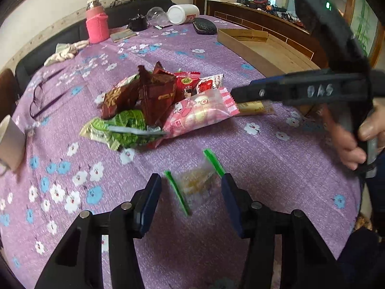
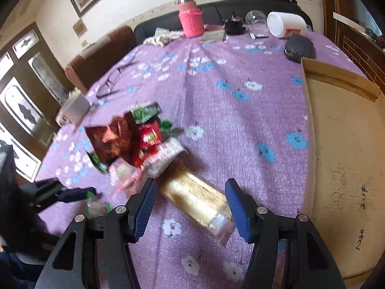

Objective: Organize snacks
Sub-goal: 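Close the right gripper on the bread packet while the left gripper grasps the green-wrapped candy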

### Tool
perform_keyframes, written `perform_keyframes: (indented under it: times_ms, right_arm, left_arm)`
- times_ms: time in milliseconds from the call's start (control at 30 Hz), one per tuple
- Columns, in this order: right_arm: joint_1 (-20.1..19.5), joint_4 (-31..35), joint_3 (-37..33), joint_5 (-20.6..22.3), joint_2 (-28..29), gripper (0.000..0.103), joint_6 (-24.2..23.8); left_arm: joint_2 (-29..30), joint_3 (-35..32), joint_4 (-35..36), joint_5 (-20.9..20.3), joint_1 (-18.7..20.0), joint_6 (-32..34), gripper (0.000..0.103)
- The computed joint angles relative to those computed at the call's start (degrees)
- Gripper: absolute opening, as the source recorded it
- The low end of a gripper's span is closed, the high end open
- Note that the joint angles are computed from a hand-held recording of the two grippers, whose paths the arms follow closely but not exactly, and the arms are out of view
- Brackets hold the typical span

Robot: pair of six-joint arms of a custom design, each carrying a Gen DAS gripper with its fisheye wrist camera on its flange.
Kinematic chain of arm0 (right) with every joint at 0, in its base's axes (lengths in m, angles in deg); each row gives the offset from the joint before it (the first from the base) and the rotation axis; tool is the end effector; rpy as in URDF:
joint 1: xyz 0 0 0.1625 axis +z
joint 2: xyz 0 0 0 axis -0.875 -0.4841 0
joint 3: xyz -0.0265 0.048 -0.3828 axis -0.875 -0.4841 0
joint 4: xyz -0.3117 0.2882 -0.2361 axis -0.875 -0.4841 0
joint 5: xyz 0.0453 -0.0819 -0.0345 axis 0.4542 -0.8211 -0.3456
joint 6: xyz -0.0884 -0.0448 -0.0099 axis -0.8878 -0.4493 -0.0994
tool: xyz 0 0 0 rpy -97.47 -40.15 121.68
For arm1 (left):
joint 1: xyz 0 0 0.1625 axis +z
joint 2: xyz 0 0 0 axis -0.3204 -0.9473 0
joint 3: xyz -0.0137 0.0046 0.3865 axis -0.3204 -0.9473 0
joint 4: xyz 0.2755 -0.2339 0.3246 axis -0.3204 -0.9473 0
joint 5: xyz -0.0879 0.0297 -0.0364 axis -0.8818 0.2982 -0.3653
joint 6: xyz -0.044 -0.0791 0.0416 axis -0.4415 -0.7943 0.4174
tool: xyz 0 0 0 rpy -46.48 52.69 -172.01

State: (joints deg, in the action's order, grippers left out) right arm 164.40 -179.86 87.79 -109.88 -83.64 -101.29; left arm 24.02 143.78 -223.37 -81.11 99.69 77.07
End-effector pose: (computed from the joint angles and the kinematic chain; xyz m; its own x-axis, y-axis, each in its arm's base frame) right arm 0.3129 -0.8445 -0.1557 -0.7042 -0.6241 0.3387 -0.6893 0.7153 -0.1151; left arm 0.0802 -0.7168 0.2522 -0.7247 0.1608 -0.6700 0.4715 0.8248 -0.3121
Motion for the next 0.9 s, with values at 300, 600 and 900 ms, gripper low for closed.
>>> perform_keyframes:
  times_ms: [300,600,900]
  right_arm:
    - [1.1,-1.2,12.5,0.6,-7.2,0.065,-9.9]
    - [1.3,-1.9,2.3,-4.8,-0.3,0.064,-9.7]
    - [1.9,-6.1,7.3,-7.8,-2.0,0.040,-13.6]
  left_arm:
    - [-0.4,1.7,-3.1,0.5,-1.1,4.2,0.083]
    - [2.2,-1.1,-2.7,1.8,-0.4,1.7,0.062]
    - [1.0,0.2,-2.1,1.8,-0.4,0.2,0.040]
